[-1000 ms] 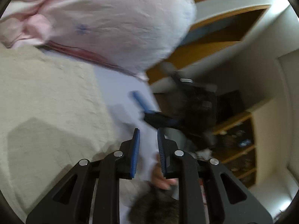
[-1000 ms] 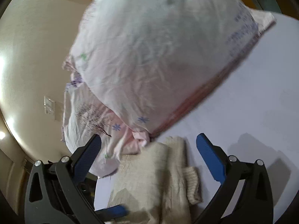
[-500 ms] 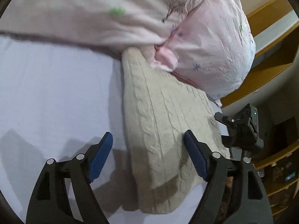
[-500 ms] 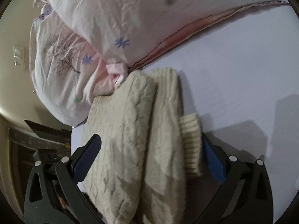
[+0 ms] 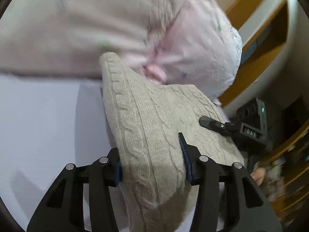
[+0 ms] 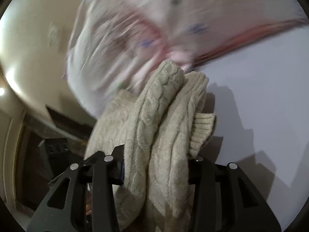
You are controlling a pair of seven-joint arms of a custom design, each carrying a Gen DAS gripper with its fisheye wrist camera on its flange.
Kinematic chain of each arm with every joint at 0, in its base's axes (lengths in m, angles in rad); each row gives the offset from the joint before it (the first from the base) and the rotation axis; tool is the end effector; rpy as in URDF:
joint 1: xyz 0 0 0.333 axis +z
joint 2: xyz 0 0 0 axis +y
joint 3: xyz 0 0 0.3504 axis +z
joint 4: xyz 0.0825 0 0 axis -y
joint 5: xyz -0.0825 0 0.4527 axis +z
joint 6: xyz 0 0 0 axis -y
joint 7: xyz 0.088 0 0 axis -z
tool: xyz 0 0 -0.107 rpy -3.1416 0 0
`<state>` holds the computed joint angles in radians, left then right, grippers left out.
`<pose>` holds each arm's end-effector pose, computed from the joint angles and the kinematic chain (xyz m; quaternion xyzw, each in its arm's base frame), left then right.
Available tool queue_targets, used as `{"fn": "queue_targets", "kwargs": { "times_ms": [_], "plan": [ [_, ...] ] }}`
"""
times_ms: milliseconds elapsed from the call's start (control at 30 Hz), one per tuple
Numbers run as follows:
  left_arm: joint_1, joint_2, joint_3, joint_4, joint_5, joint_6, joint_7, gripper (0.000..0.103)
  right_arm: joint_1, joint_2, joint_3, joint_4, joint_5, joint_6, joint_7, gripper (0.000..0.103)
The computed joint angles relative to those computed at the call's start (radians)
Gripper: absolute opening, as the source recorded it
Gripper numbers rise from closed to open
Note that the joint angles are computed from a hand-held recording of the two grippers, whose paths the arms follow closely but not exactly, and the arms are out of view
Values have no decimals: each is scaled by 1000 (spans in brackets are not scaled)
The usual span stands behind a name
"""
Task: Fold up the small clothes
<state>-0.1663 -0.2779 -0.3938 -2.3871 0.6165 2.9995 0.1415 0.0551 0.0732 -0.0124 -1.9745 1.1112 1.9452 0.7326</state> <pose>0.4384 -0.3369 0.5045 -0.7114 0.5470 -0.4221 0.1286 0.6386 0.0879 0.4597 -0.7250 0.4920 0.2217 0.4280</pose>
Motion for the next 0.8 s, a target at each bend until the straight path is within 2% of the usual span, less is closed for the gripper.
{"fn": "queue_targets", "kwargs": {
  "times_ms": [33,100,133,167,200,233,267,300,367,400,433,500,600,667,700,767,800],
  "plan": [
    [-12,-29,5,-10,5,-60,13,55,20,-5,16,-9,-14,37,-5,56],
    [-1,-69,-30,-8,-28,-270,88,60,77,-30,48,-45,-132,240,34,61],
    [-13,-65,-21,-8,-50,-309,99,61,107,-49,45,-78,-162,350,50,66],
    [-52,-78,24,-39,-76,-292,88,62,102,-78,52,-107,-121,404,41,66],
    [-56,-99,34,-68,-54,-269,36,67,102,-101,42,-127,-50,413,4,66],
    [-30,-118,9,-80,-19,-266,-11,69,103,-129,32,-152,20,427,-38,66],
    [7,-145,-37,-83,48,-299,-69,72,107,-153,22,-168,67,415,-84,66],
    [12,-159,-53,-82,76,-326,-93,75,113,-159,17,-167,46,384,-92,66],
    [18,-172,-71,-74,133,-353,-137,78,130,-144,25,-153,-29,346,-61,57],
    [13,-174,-67,-71,145,-350,-149,78,141,-128,32,-142,-65,324,-49,29],
    [5,-183,-61,-77,153,-343,-161,79,151,-117,42,-140,-104,329,-35,12],
    [-17,-206,-52,-92,148,-352,-164,79,163,-140,45,-180,-76,399,-61,9],
    [-50,-233,-41,-115,124,-358,-162,79,144,-137,14,-184,-8,421,-3,9],
    [-70,-243,-27,-143,96,-317,-164,79,138,-121,16,-189,-46,457,58,9],
    [-76,-242,-23,-153,84,-292,-165,79,138,-116,18,-188,-53,449,59,11],
    [-94,-244,-15,-175,52,-263,-152,79,143,-125,26,-187,-61,453,38,22],
    [-106,-246,-11,-184,32,-259,-139,79,144,-142,26,-196,-64,453,25,40]
  ]
}}
